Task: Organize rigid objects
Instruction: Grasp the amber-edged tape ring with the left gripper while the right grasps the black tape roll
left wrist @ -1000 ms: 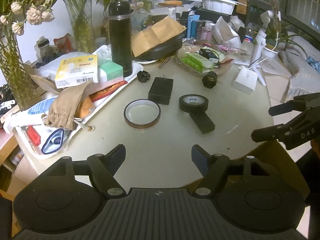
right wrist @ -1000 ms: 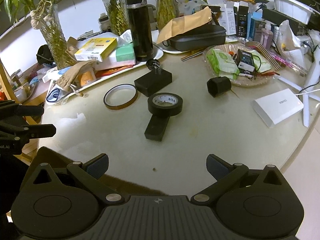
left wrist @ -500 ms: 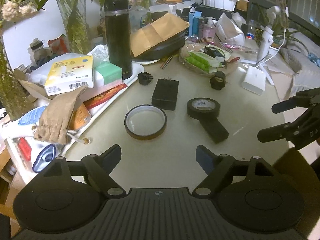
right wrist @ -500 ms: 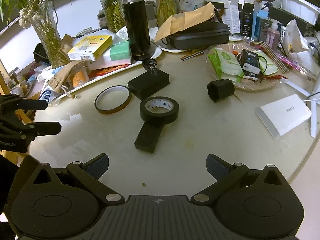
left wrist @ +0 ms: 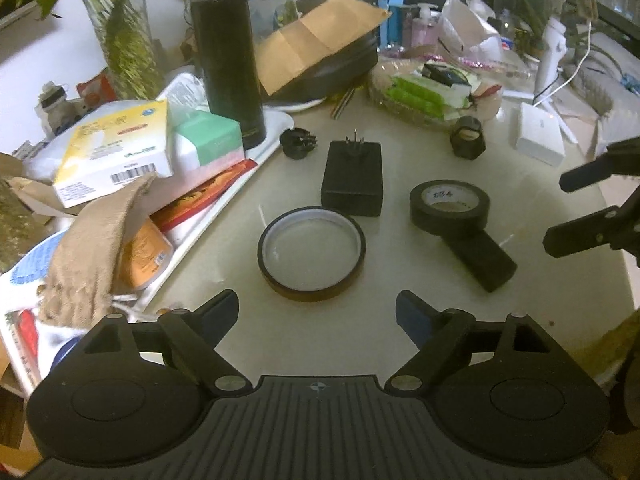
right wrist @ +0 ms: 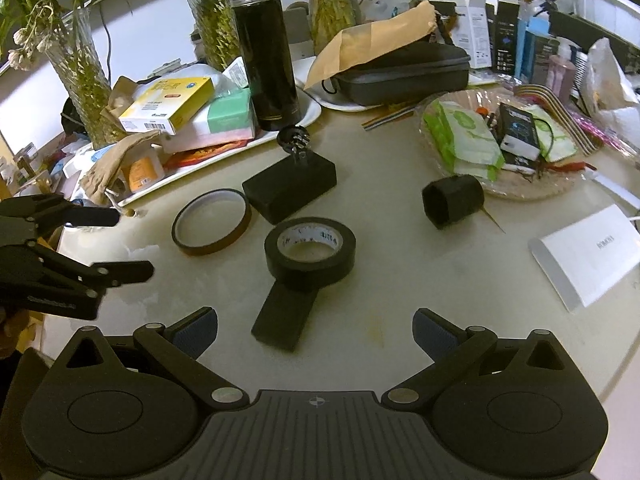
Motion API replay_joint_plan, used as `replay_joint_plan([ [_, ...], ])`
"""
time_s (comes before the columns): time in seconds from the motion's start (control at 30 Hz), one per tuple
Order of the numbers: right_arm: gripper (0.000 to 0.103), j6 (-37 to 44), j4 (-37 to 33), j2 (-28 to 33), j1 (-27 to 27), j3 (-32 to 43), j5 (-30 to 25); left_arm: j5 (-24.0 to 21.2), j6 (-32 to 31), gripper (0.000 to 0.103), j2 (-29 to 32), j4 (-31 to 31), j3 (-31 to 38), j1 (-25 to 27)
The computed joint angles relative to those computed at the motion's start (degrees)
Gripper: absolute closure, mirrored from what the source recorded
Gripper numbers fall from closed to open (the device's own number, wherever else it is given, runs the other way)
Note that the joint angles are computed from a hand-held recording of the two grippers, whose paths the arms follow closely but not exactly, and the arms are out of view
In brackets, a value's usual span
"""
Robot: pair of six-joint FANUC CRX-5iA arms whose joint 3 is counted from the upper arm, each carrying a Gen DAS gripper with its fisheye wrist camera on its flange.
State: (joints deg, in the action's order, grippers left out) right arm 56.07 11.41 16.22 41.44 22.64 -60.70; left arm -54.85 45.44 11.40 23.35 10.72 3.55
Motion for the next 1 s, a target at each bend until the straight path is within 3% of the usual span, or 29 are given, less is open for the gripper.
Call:
replay_joint_plan([
  [0.53,0.000,5.63,-3.53,6.26,-3.06,6.89,-1.19,-4.01,0.82,0.016,7.98,-1.65,7.62,-0.90],
  [1.0,0.000,11.31,-5.28,11.46,-3.99,12.21,-1.19,-3.52,0.81,0.016,11.69,0.50,10.99,-1.41],
])
